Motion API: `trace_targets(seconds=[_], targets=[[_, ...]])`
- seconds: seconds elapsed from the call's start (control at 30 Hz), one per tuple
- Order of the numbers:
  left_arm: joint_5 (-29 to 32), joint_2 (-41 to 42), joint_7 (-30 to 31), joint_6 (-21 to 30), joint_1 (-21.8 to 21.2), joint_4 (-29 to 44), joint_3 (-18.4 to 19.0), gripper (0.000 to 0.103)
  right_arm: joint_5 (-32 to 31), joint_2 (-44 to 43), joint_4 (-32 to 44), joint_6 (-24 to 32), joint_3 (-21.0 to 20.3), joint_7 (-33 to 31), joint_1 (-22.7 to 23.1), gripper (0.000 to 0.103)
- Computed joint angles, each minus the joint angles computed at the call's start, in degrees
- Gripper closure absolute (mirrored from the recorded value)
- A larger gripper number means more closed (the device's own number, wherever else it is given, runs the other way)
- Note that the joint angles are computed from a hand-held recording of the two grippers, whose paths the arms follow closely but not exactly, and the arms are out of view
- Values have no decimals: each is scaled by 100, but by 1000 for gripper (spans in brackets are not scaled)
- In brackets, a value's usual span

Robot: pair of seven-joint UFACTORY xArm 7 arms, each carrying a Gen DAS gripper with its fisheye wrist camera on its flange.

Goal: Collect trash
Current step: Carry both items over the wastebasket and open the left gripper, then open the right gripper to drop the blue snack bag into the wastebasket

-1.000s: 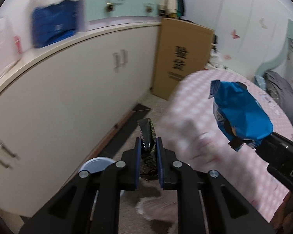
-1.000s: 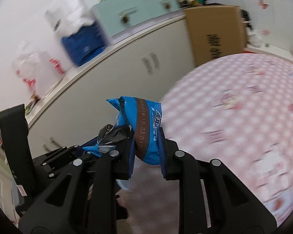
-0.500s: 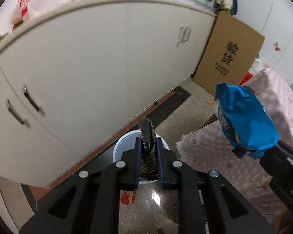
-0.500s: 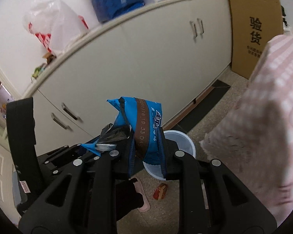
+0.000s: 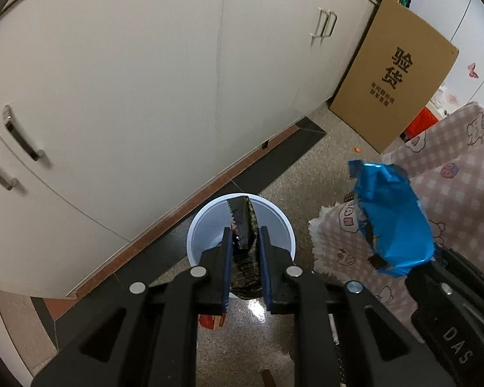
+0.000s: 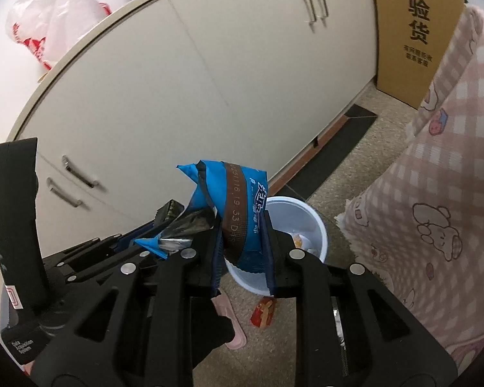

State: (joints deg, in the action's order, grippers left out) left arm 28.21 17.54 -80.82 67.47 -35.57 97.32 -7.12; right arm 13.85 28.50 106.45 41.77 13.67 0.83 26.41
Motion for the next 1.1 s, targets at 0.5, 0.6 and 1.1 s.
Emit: trace_targets(seconds=[0.5, 0.6, 1.1], targets=[[100, 20, -118, 34, -12, -158, 35, 36, 140, 34, -196, -194, 30, -13, -164, 82], [118, -43, -185, 82, -12, -223, 20, 35, 139, 32, -201, -134, 36, -8, -134, 81], [-272, -485, -604, -46, 319, -1215, -134, 29, 116, 690, 333, 414, 15, 217, 78, 79]])
